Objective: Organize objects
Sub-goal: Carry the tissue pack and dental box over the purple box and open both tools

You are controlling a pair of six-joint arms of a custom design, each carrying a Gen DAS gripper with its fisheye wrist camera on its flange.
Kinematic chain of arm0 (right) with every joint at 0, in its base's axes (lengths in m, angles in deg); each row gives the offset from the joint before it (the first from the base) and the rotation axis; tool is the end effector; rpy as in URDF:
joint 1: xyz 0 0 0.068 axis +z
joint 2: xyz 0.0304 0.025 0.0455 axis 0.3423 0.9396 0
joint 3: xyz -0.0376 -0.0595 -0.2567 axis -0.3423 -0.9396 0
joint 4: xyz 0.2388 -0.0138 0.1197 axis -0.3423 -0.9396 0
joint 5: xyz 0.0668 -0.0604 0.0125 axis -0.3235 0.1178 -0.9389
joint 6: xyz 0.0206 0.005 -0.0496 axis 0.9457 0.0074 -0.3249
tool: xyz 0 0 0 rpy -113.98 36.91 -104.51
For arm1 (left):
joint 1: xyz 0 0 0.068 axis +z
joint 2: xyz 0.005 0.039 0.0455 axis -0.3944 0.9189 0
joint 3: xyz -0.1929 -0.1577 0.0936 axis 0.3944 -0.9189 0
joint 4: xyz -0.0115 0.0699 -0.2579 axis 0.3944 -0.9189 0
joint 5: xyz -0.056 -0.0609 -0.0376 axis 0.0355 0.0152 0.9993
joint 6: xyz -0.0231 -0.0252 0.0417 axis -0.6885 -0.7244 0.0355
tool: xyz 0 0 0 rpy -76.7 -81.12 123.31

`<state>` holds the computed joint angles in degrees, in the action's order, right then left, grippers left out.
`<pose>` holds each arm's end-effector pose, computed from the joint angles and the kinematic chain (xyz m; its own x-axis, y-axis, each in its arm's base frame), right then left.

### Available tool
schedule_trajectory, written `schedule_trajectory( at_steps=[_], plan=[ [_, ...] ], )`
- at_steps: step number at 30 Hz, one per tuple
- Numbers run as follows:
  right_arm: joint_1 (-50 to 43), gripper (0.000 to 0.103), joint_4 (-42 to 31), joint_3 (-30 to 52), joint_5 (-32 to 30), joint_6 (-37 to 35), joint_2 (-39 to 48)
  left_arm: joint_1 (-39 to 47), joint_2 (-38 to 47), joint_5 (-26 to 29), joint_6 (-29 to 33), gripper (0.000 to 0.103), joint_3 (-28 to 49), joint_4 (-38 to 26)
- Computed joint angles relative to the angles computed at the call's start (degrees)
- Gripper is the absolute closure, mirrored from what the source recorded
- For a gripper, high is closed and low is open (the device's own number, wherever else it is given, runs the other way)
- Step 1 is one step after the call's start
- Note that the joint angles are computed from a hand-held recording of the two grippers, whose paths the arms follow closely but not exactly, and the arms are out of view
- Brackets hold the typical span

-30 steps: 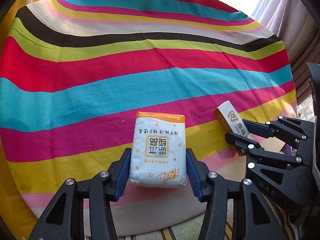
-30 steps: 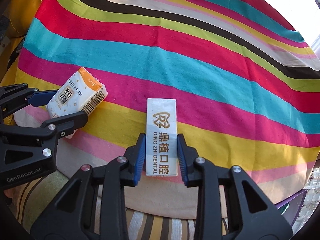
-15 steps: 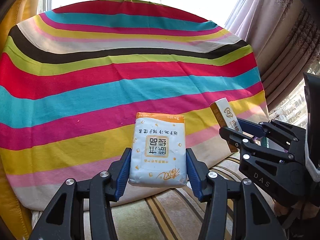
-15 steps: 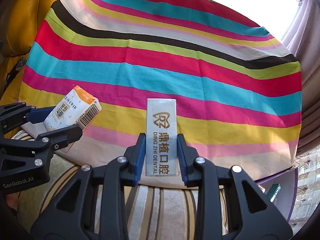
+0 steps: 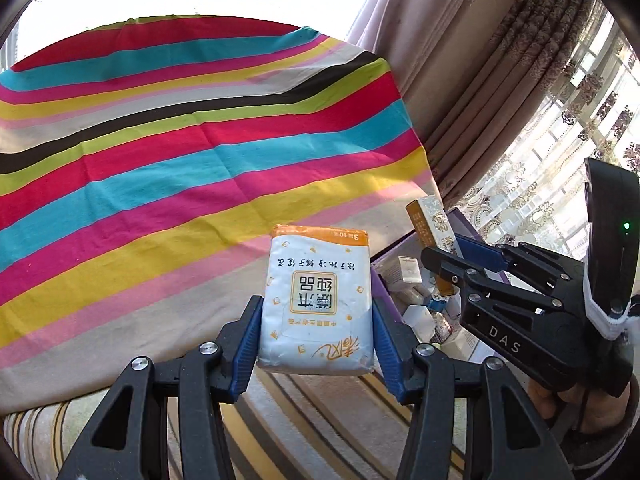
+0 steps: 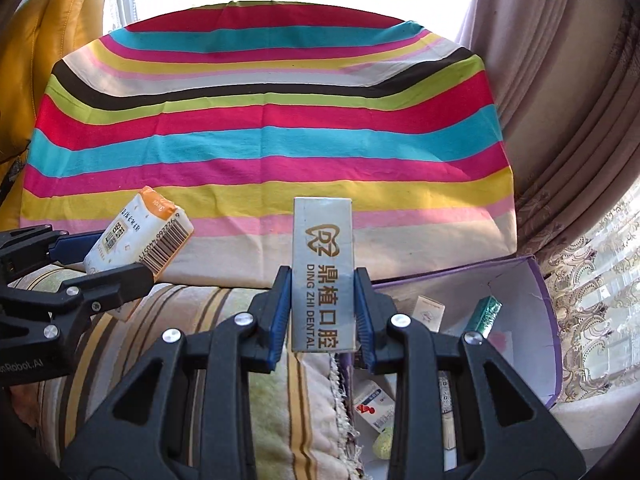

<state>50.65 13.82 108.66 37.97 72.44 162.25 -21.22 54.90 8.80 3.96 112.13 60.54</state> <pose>0.2143 0.1136 0.1559 -0.8082 -0.1946 -0.5558 -0.1410 0.9803 -0.1381 0.2304 -0.0109 0.1440 -0.8304 0.1686 -0.5310 0.4035 0.8393 -0.3645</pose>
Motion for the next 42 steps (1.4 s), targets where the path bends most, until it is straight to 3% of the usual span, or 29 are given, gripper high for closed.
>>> schedule_trajectory(
  at_steps=[9,16,29,32,34,36,40,42],
  plan=[
    [-15.1,0.069,-5.1,-9.3,-3.5,-6.1,-18.4,-18.5,-4.1,-4.9,-12.0,0.05,-2.5,5.0],
    [-27.8,0.069,-8.1,-13.3,-6.4,-12.6,-28.4,-30.8,-2.3,-10.7,-18.2,0.05,-1.5,8.1],
    [-48.4,0.069,-6.1,-16.0,-15.3,-23.1,-32.6,-40.8,5.4,-14.5,-24.4,0.05,2.9,12.5],
    [-50.6,0.069,-5.5,-16.5,-16.2,-24.2,-32.7,-41.2,6.0,-14.3,-25.0,0.045,3.2,12.6],
    [-51.8,0.069,-5.3,-16.8,-16.8,-24.4,-33.0,-41.0,5.5,-14.3,-25.9,0.034,3.0,12.2],
    [-52.7,0.068,-5.8,-17.0,-17.1,-24.5,-33.5,-40.2,4.3,-14.1,-26.8,0.03,2.2,11.5],
    [-54.2,0.061,-8.2,-17.2,-17.9,-24.9,-35.9,-37.5,0.4,-10.0,-29.3,0.017,-1.2,8.9],
    [-55.1,0.057,-10.1,-17.3,-18.2,-25.3,-38.3,-36.4,-1.0,-7.2,-31.0,0.016,-3.1,7.3]
  ],
)
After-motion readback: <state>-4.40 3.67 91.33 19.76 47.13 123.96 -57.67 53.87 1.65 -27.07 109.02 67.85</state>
